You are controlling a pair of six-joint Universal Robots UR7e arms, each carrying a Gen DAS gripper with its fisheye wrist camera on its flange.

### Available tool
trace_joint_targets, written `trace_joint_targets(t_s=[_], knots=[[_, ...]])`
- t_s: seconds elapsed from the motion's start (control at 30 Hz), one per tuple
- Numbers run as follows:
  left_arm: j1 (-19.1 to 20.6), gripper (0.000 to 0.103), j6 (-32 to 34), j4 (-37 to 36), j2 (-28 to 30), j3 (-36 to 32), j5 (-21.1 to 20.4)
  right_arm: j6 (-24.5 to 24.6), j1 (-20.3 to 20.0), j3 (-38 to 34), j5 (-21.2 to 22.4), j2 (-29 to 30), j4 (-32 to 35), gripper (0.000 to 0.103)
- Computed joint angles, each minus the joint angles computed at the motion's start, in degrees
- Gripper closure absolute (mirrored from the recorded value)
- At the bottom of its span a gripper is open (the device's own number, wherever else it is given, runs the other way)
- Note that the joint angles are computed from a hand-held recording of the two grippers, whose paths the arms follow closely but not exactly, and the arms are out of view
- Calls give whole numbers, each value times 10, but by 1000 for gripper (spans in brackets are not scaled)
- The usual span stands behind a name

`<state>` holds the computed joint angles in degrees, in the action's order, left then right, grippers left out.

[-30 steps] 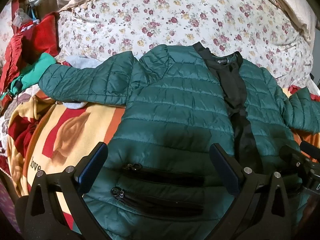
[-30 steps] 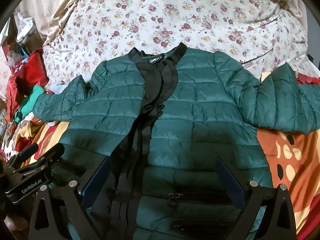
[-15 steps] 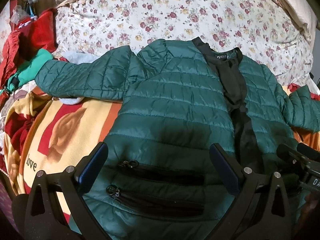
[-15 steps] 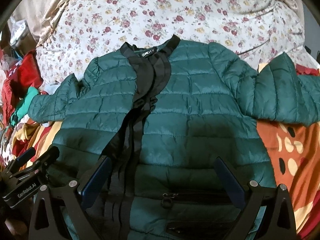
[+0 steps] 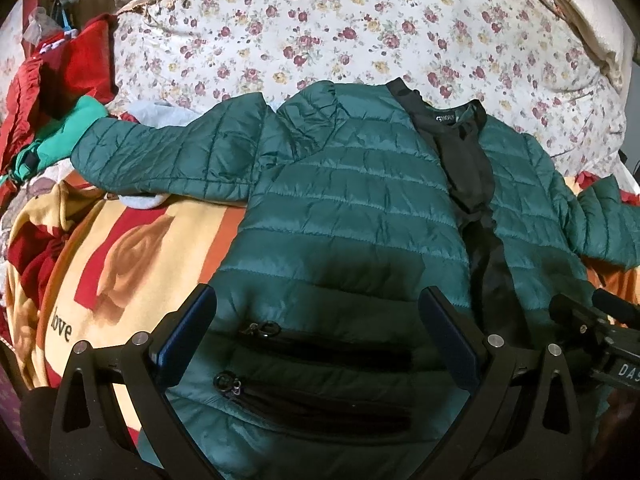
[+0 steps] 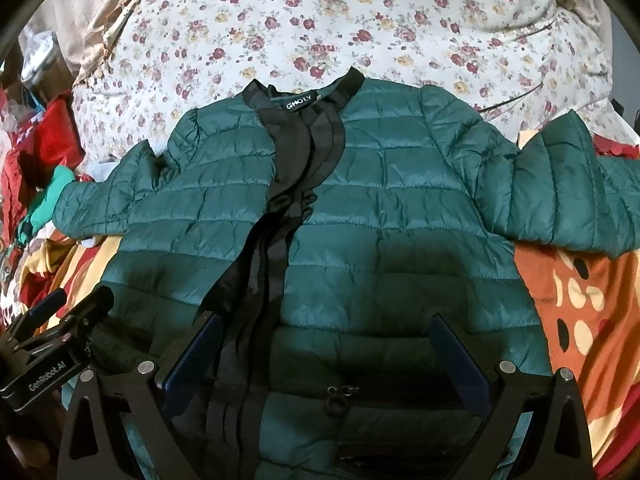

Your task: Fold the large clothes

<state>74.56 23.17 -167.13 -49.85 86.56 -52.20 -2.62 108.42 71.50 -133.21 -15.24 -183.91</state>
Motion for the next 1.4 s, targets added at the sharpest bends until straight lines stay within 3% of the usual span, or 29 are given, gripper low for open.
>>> trace_joint_targets(t_s=[0.53, 0.97, 1.4], knots=[[0, 1, 16, -17, 1, 6, 8, -6, 3, -9, -1, 6, 7, 1], [-1, 1, 20, -12, 10, -4, 16, 20, -8, -10, 4, 0, 31, 1], [-2, 1, 25, 5, 43, -59, 25, 5, -12, -54, 7, 17, 52, 1]])
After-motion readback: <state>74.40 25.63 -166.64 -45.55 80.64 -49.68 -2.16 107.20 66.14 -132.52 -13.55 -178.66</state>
